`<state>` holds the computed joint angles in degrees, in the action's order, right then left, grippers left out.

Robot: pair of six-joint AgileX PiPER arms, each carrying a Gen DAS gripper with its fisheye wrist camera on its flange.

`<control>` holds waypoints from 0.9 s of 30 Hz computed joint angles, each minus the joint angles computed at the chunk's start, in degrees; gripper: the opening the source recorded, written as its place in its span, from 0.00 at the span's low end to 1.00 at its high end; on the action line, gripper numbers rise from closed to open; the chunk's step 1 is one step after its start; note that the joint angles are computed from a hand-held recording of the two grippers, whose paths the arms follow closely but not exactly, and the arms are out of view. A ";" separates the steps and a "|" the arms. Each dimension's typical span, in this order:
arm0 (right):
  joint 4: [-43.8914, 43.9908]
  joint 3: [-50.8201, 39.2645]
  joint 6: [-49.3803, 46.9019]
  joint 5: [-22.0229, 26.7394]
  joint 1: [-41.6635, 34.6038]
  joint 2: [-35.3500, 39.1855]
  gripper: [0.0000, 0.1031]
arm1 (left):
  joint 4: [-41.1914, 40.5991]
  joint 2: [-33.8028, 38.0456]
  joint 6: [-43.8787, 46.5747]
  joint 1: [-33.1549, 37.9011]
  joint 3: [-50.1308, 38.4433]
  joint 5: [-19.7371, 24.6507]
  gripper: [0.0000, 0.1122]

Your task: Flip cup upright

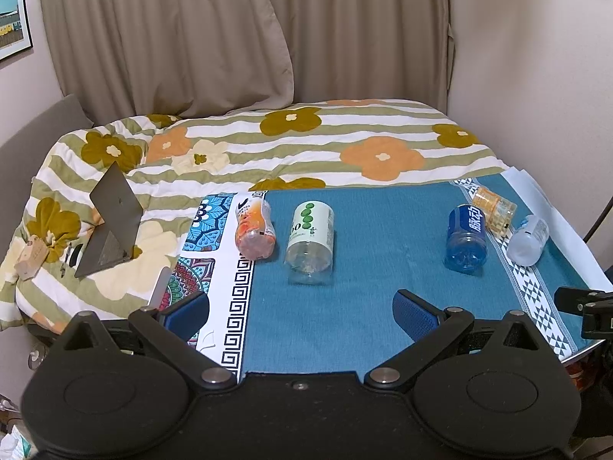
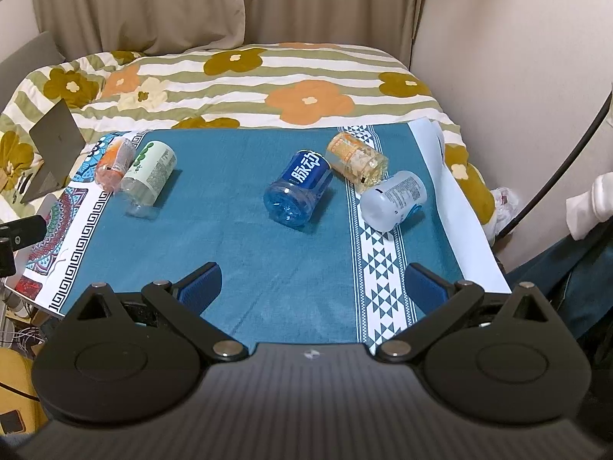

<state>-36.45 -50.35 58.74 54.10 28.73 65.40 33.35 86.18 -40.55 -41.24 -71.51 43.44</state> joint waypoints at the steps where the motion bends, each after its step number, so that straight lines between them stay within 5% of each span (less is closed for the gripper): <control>1: 0.03 0.06 0.05 0.04 0.07 -0.11 1.00 | 0.05 0.02 -0.08 -0.03 0.01 -0.01 0.92; 27: 0.34 -0.18 1.55 0.52 1.27 1.01 1.00 | -0.09 1.36 0.43 -0.08 -1.04 0.16 0.92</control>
<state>-36.11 -50.54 60.28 54.61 29.99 66.41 33.26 87.54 -40.13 -41.32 -72.55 43.60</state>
